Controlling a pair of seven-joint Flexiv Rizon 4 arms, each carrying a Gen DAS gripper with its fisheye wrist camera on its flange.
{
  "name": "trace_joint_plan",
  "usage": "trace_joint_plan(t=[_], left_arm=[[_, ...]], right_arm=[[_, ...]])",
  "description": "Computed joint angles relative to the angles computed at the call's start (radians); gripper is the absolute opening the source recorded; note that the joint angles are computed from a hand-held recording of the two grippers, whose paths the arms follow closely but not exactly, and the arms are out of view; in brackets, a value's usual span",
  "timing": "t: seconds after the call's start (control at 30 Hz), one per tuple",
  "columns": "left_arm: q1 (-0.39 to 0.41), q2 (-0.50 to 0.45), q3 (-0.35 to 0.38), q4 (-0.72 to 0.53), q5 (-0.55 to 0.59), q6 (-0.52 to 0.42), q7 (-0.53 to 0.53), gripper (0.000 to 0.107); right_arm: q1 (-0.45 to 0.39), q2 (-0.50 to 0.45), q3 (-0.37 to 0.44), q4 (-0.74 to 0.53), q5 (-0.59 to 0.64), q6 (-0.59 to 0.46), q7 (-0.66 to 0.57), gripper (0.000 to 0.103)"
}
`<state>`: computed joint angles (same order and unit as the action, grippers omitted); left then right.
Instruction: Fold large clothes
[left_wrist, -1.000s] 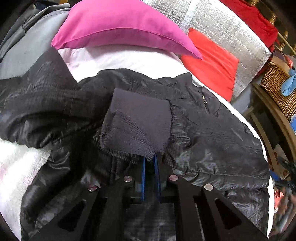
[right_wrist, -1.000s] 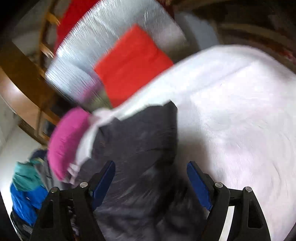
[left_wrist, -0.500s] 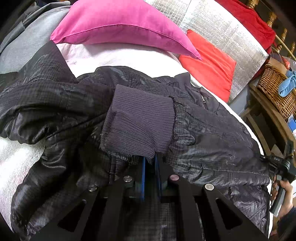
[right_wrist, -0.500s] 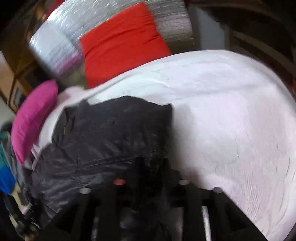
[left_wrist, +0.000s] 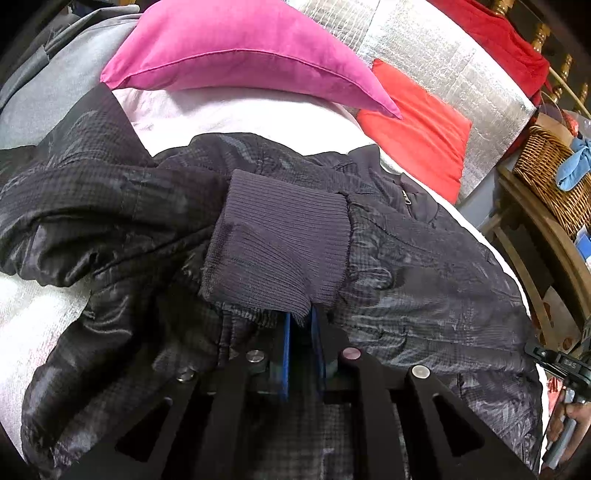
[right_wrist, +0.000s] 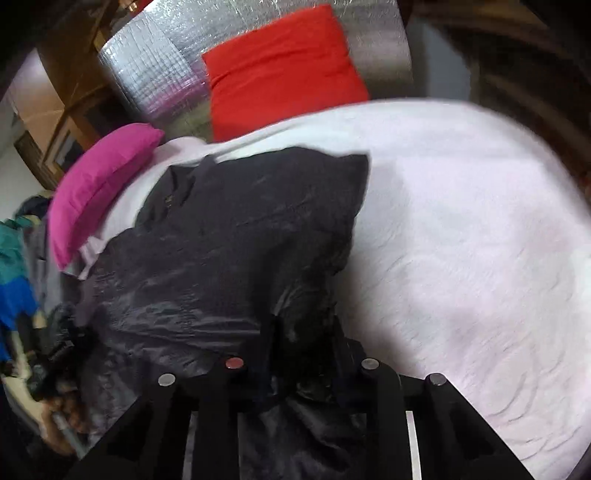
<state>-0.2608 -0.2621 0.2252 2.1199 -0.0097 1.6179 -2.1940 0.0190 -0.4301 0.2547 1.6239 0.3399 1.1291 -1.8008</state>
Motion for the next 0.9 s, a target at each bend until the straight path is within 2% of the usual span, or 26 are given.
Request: trace_joint_plan(t=[0.03,0.13,0.23,0.3,0.37,0.43,0.5,0.53,0.57,0.6,0.63,0.67,0.73,0.8,0.83,0.87,0.9], left_arm=[[0.001,0.0,-0.002,0.0,0.002,0.0,0.003,0.016],[-0.011,-0.002,0.014,-0.008,0.015,-0.01,-0.004,0.017],[0.012,0.0,-0.012,0.002,0.003,0.004,0.005,0.017],[0.006,-0.002,-0.006,0.001,0.002,0.004,0.005,0.017],[-0.007,-0.004,0.008,-0.004,0.008,0.0,-0.001,0.017],[-0.008,-0.004,0.009,-0.003,0.009,0.002,-0.003,0.017],[-0.01,-0.004,0.011,-0.003,0.01,0.002,-0.005,0.017],[-0.011,-0.005,0.011,-0.003,0.01,0.003,-0.005,0.017],[-0.011,-0.005,0.011,-0.003,0.01,0.002,-0.005,0.017],[-0.018,-0.007,0.02,-0.007,0.014,-0.004,-0.009,0.017],[-0.031,-0.009,0.034,-0.015,0.023,-0.014,-0.016,0.017],[-0.043,-0.011,0.048,-0.025,0.034,-0.029,-0.024,0.017],[-0.037,-0.001,0.042,-0.037,0.045,-0.072,-0.026,0.017],[-0.055,0.027,0.064,-0.072,0.099,-0.176,-0.052,0.023],[-0.058,0.049,0.069,-0.082,0.118,-0.225,-0.079,0.032],[-0.046,0.069,0.058,-0.073,0.116,-0.224,-0.096,0.041],[-0.034,0.09,0.049,-0.054,0.118,-0.186,-0.118,0.046]], right_arm=[[0.029,-0.012,-0.04,0.012,-0.046,0.013,0.047,0.025],[0.034,-0.014,-0.043,0.04,-0.087,0.055,0.045,0.026],[-0.007,0.008,-0.015,0.037,-0.045,0.051,0.053,0.045],[-0.009,0.042,-0.02,0.069,-0.028,0.112,0.078,0.049],[-0.034,0.078,0.023,0.095,0.018,0.191,0.031,0.049],[-0.097,0.094,0.12,0.066,0.128,0.164,-0.081,0.049],[-0.117,0.081,0.164,0.016,0.22,0.093,-0.162,0.049],[-0.102,0.071,0.153,0.001,0.236,0.038,-0.179,0.049],[-0.058,0.052,0.128,0.006,0.188,0.046,-0.132,0.049],[-0.02,0.021,0.089,0.01,0.096,0.014,-0.038,0.05],[-0.011,-0.005,0.071,0.002,0.069,-0.019,-0.002,0.05],[0.018,-0.005,0.04,0.01,0.105,0.013,-0.031,0.05],[0.029,0.011,0.038,0.032,0.105,0.059,-0.019,0.05],[0.014,0.029,0.066,0.035,0.131,0.061,-0.042,0.052],[0.009,0.045,0.075,0.045,0.143,0.072,-0.059,0.052],[0.007,0.058,0.084,0.059,0.159,0.089,-0.077,0.053],[-0.005,0.07,0.1,0.067,0.188,0.103,-0.11,0.058]])
